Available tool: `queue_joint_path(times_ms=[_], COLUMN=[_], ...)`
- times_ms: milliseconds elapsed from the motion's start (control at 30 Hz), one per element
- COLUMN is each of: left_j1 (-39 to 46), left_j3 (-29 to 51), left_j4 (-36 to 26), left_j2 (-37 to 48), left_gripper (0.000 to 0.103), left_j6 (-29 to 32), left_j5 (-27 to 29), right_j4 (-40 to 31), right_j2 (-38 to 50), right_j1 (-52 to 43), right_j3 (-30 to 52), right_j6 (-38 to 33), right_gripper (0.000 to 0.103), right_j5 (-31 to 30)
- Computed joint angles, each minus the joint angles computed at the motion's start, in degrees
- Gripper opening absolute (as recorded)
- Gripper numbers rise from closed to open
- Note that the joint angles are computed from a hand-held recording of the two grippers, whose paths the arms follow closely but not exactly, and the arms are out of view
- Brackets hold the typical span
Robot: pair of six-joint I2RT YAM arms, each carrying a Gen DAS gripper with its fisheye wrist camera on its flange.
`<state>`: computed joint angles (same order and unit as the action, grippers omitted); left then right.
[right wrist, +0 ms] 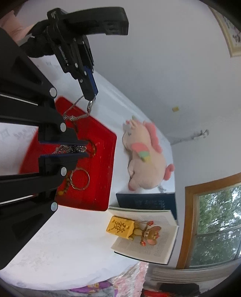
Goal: Organize jewelry
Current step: 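Carry the watch and chain necklace over the red tin with both tools, then open both tools to release the watch and chain into the tin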
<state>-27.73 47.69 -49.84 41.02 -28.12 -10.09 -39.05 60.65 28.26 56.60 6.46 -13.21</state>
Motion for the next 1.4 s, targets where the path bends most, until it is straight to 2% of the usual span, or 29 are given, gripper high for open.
queue_joint_path(times_ms=[233,333,433,567,667,700,800,900,1033,1167,1233,1400], left_j1=[10.98,12.95,13.54,13.71,14.66,14.84,14.38,13.12,11.0,8.69,7.18,1.5], left_j3=[-3.57,-3.49,-2.4,-1.23,-1.12,-1.43,-1.7,-1.99,-2.98,-4.42,-5.33,-7.06], left_j4=[13.55,18.65,22.09,23.7,23.85,24.0,23.21,21.05,17.96,14.36,12.26,4.86], left_j2=[13.04,19.06,24.77,30.23,31.94,31.62,29.88,26.51,21.79,16.87,13.67,5.06], left_gripper=[0.015,0.015,0.015,0.016,0.016,0.017,0.018,0.033,0.044,0.046,0.051,0.054], left_j6=[5.9,6.83,7.49,8.17,8.44,8.28,8.13,7.61,6.36,4.02,2.48,-2.35], left_j5=[8.7,10.09,10.56,11.14,13.39,13.69,12.52,10.29,6.69,3.29,1.03,-5.42], right_j4=[7.84,9.91,10.44,9.98,9.34,9.5,9.91,10.15,9.64,8.58,7.92,5.41], right_j2=[13.84,18.73,23.03,27.49,28.46,28.16,26.95,25.02,20.53,15.62,13.05,4.5], right_j1=[-2.9,-3.46,-3.15,-3.27,-3.47,-3.63,-3.93,-3.8,-3.12,-2.08,-1.32,2.12], right_j3=[1.49,2.94,5.01,7.12,7.5,7.12,6.01,4.52,1.66,-1.29,-2.89,-7.82], right_j6=[-0.28,-0.3,-0.09,-0.12,-0.3,-0.08,0.58,0.97,1.21,1.92,2.13,3.9], right_gripper=[0.007,0.007,0.007,0.007,0.016,0.026,0.026,0.026,0.026,0.026,0.026,0.031], right_j5=[-0.52,-1.08,-0.49,0.02,-0.14,-0.19,-0.86,0.18,1.49,3.25,4.62,8.15])
